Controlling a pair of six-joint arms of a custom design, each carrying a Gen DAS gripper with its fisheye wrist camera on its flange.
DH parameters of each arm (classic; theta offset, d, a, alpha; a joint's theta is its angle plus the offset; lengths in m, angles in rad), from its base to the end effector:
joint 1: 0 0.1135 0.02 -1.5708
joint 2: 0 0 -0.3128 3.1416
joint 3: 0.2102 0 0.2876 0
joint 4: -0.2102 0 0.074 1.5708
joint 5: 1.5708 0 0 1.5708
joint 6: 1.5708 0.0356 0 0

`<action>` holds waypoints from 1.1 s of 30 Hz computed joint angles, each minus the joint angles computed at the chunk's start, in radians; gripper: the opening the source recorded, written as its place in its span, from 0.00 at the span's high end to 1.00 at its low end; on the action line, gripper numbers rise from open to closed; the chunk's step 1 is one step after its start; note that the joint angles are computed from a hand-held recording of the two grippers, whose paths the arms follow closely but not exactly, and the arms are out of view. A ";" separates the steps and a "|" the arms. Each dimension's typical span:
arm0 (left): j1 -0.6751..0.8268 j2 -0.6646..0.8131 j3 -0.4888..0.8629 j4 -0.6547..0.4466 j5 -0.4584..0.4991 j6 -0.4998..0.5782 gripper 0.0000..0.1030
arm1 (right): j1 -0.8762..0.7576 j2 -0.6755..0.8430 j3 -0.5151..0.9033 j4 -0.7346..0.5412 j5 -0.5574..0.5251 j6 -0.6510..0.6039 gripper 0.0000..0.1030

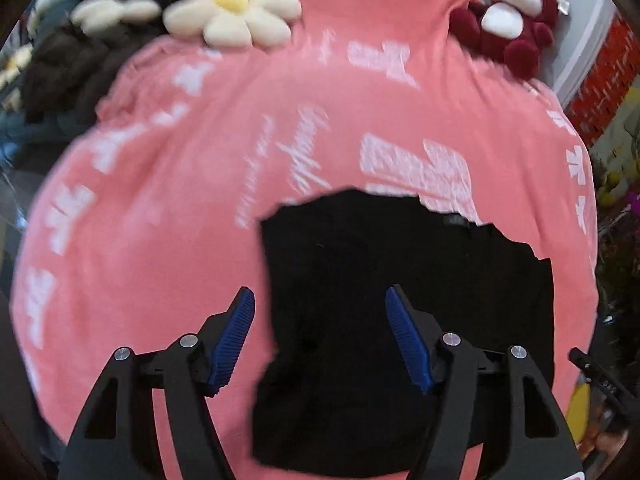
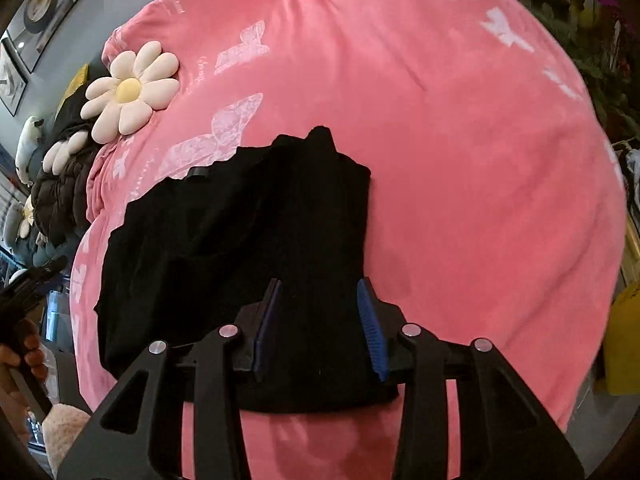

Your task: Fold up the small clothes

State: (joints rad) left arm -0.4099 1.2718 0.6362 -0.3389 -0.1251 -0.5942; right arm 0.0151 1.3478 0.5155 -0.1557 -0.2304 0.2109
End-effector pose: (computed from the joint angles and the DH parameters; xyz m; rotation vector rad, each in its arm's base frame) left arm 0.2322 -0.0960 0.2033 -0.2836 2.5352 -0.2372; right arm 0.2442 0.0118 0.1602 0.1620 2.5591 0.3813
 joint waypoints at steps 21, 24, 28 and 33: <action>0.251 0.315 0.112 0.317 0.287 0.062 0.94 | 0.010 0.485 0.363 0.074 -0.033 0.019 0.63; 0.243 0.330 0.112 0.308 0.314 0.079 0.92 | 0.016 0.486 0.380 0.063 -0.044 0.021 0.62; 0.216 0.308 0.093 0.306 0.269 0.099 0.46 | 0.010 0.487 0.368 0.094 -0.082 0.061 0.51; 0.206 0.356 0.133 0.272 0.274 0.074 0.38 | 0.056 0.503 0.381 0.097 -0.011 0.018 0.74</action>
